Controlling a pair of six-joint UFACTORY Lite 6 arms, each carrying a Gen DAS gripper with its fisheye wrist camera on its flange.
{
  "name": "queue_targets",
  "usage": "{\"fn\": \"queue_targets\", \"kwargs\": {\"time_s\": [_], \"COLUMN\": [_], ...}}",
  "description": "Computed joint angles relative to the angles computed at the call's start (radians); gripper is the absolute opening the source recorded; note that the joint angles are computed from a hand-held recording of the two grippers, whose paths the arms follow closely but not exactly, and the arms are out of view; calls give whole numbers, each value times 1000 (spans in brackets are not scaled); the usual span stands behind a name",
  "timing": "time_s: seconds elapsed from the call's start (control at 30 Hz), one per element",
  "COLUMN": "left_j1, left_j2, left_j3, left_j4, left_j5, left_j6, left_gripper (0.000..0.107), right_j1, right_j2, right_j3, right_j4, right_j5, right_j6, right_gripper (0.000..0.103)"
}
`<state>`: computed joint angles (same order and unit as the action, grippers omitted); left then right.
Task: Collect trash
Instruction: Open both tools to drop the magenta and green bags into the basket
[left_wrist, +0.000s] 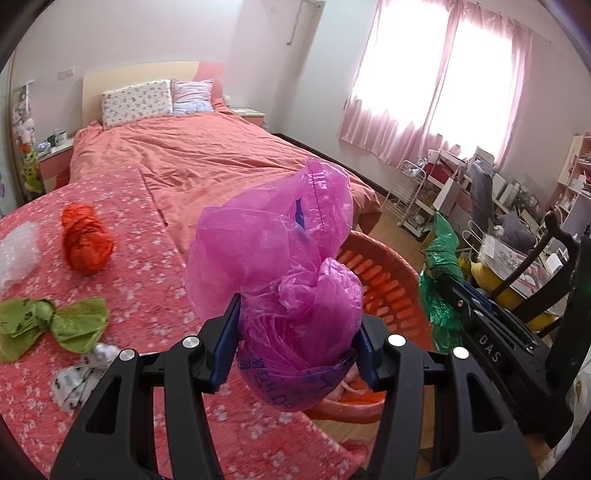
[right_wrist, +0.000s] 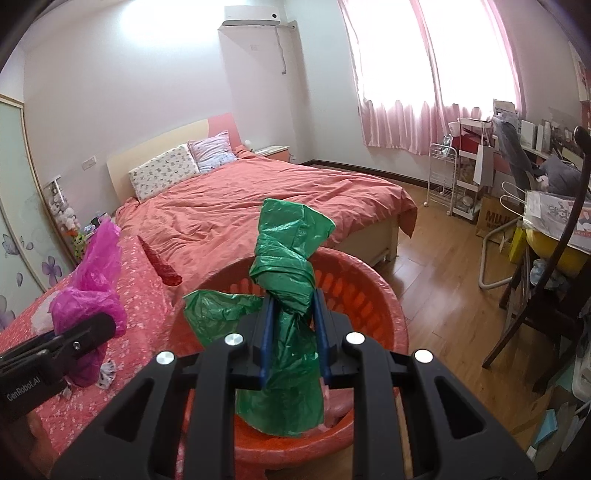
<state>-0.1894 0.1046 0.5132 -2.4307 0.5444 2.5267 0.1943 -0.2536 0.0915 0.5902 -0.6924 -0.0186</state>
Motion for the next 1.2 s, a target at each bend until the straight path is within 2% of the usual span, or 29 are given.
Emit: {"fn": "queue_targets", "kwargs": {"time_s": [0.2, 0.5, 0.63, 0.8, 0.9, 1.03, 1.2], "left_j1": [-53, -91, -75, -64, -50, -9, 60], "left_j2": [69, 163, 191, 198, 197, 166, 125], "left_j3": [56, 125, 137, 137, 138, 107, 58], "left_j4": [-36, -55, -38, -26, -20, -53, -122], "left_j5": [-8, -24, -30, -37, -44, -38, -27], "left_j6": [19, 33, 22, 8, 4, 38, 141], "left_gripper": [54, 57, 64, 72, 74, 79, 84], "right_j1": [-84, -140, -183, -201, -178, -150, -98], "right_j2": [71, 163, 214, 239, 234, 219, 177], "right_j3": [23, 73, 92, 96, 87, 74, 57], "right_j4": [-127, -223, -294, -322, -282, -221, -136], "right_j5": [-26, -47, -63, -73, -79, -89, -90], "right_j6": [71, 140, 197, 235, 219, 178, 122], "right_gripper": [21, 25, 40, 52, 57, 70, 80]}}
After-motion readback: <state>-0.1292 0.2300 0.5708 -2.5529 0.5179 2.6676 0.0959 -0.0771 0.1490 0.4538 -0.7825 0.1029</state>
